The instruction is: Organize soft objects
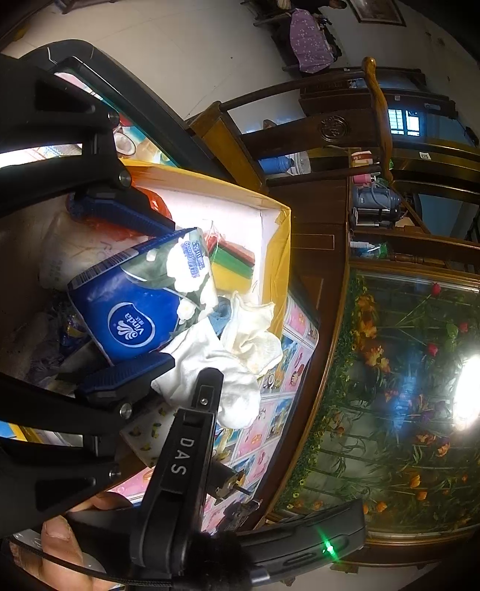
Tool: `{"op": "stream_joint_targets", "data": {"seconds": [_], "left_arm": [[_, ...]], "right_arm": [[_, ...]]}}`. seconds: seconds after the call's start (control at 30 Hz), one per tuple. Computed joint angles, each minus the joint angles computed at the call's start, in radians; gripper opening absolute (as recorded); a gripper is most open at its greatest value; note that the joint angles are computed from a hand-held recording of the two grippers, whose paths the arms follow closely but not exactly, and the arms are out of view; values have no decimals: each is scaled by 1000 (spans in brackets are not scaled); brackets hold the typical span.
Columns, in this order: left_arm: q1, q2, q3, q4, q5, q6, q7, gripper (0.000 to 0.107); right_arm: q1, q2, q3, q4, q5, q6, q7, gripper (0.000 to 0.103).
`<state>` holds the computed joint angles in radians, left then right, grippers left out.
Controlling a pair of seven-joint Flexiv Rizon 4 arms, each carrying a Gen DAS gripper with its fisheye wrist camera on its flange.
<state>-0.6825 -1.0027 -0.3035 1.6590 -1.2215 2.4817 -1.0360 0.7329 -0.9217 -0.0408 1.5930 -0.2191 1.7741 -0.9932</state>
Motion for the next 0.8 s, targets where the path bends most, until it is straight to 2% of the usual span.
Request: {"op": "stream_joint_targets", "data": {"seconds": [0.07,0.13,0.2,0.47,0.57,0.7,0.8], "left_arm": [[1,0,-1,0,5,-2,-3,70],[-1,-2,1,-6,0,-3,7,71],[-4,-2,-1,-9,-3,-2,16,73],[-26,-8,-7,-37,-16,31,54,85],[-31,-11,-17,-52,-32,55,81,90],[-38,-15,-39,-67,-59,102,118,92],[-47,-14,-51,-67,-71,155,131,95]], "right_arm": [[14,8,-21,15,10,11,0,22],[20,18,-32,29,19,28,-5,35],[43,32,-58,53,39,51,-9,52],[101,94,-118,154,153,154,-72,56],[136,122,-148,208,219,198,-110,63],[154,155,-145,280,303,266,-174,74],[197,178,-168,344,383,309,-239,82]]}}
